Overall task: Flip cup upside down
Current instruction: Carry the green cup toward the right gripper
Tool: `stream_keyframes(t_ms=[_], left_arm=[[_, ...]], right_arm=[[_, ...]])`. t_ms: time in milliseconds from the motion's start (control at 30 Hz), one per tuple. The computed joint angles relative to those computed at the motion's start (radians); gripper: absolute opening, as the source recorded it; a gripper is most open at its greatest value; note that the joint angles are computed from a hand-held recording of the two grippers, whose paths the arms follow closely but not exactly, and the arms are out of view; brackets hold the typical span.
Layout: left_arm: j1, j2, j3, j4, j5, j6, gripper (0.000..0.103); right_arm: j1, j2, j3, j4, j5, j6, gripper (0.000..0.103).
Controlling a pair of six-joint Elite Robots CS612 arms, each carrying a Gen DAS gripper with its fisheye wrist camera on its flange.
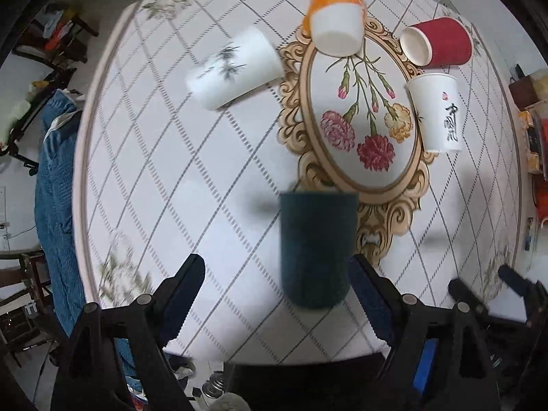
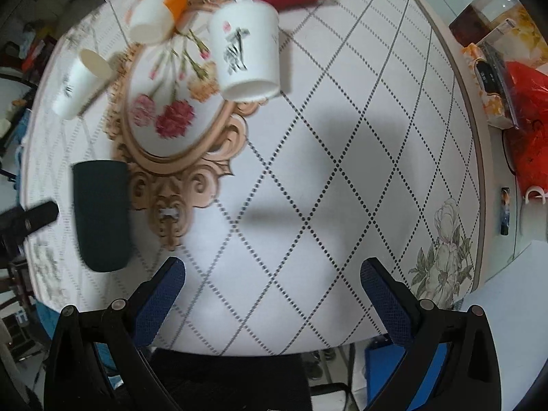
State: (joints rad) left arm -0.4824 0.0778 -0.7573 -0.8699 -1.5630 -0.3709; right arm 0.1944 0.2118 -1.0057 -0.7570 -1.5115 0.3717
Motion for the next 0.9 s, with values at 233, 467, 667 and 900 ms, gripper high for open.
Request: stream_keyframes(t_ms=[233,467,667,900], left_arm=[[-0.001,0.009,-0.100,0.130,0.026,-0.049,0.085],[0.012,0.034,-0.186,0.150,0.044,-0.104,0.085],[0.025,0.068,-0.244,0.181,0.051,-0.142,0.085],[0.042,0.119,-0.303,0.240,0.036,-0.188,0.092]], right_arm=[[0.005,-0.020,-0.025,-0.035,0.054,0.013,0.103],[0.029,-0.048,0.017,-0.080,0.074,-0.040,0.103],[0.056,-0.096,0.120,-0.113,0.031,-0.157,0.103],[0.087,-0.139,0.244,-0.131,-0.062,-0.350,0.103]])
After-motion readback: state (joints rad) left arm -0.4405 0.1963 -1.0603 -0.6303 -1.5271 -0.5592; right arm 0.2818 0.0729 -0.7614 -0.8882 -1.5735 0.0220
